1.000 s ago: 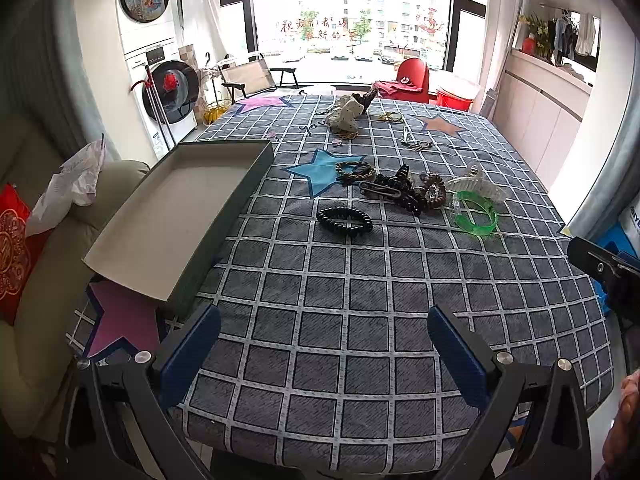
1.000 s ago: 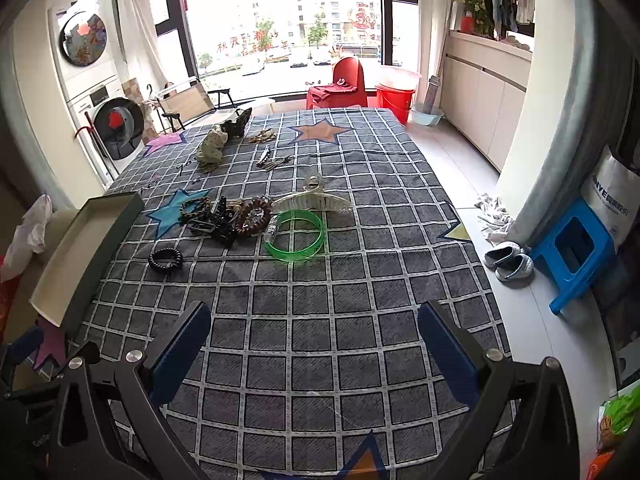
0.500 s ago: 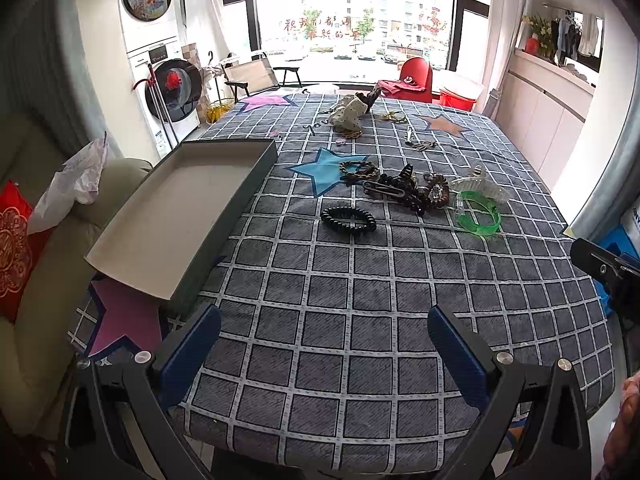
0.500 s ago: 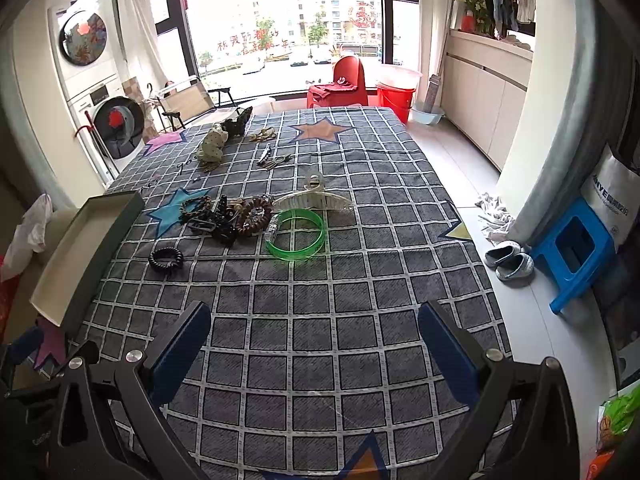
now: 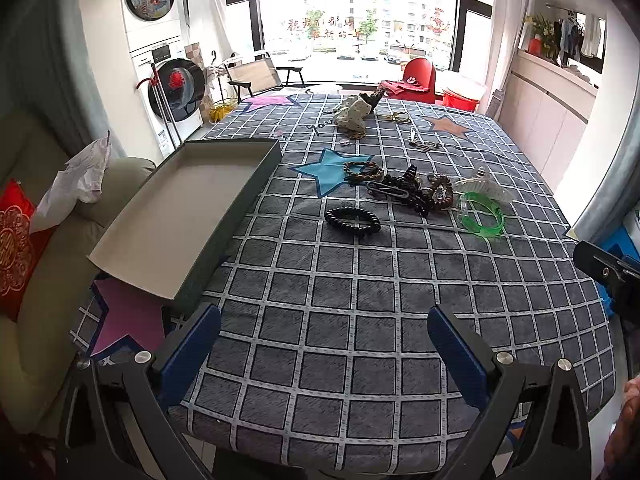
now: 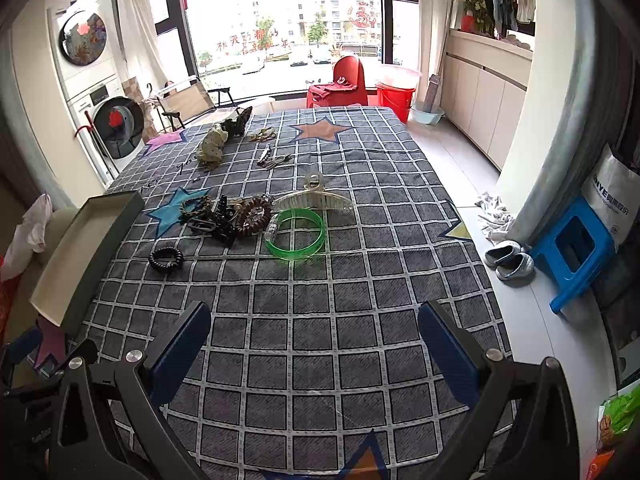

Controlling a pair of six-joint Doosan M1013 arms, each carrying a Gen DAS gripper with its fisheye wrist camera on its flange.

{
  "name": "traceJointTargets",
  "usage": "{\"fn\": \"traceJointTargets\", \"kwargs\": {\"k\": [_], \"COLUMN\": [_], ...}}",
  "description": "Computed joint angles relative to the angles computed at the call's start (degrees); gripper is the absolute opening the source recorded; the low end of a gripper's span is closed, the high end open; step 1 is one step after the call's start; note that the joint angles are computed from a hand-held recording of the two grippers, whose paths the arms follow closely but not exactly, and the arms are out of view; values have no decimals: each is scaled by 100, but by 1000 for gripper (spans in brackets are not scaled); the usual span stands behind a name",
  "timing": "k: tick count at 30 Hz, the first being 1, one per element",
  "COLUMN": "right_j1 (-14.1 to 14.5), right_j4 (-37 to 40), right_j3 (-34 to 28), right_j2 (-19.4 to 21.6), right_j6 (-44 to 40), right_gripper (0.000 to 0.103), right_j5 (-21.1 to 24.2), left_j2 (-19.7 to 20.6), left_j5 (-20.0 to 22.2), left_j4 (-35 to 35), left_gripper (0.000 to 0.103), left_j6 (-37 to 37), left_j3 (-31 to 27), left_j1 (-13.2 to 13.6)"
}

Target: Organize jewelry

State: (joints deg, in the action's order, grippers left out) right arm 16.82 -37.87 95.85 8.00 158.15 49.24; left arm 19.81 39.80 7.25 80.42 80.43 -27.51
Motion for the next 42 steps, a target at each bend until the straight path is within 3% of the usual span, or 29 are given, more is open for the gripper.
{"fn": "traceJointTargets", "kwargs": {"k": [42], "right_j1": [-11], "right_j4": [20], "right_j3": [3], "right_j2": [7], "right_j6": [-3], "right_gripper": [103], "right_j5": [-15], "left_j2": [26], "left_j5": [71], "left_j4": [61], "left_gripper": [103], "left_j6": [-54], "left_j3": [-14], "left_j1": [-11]}}
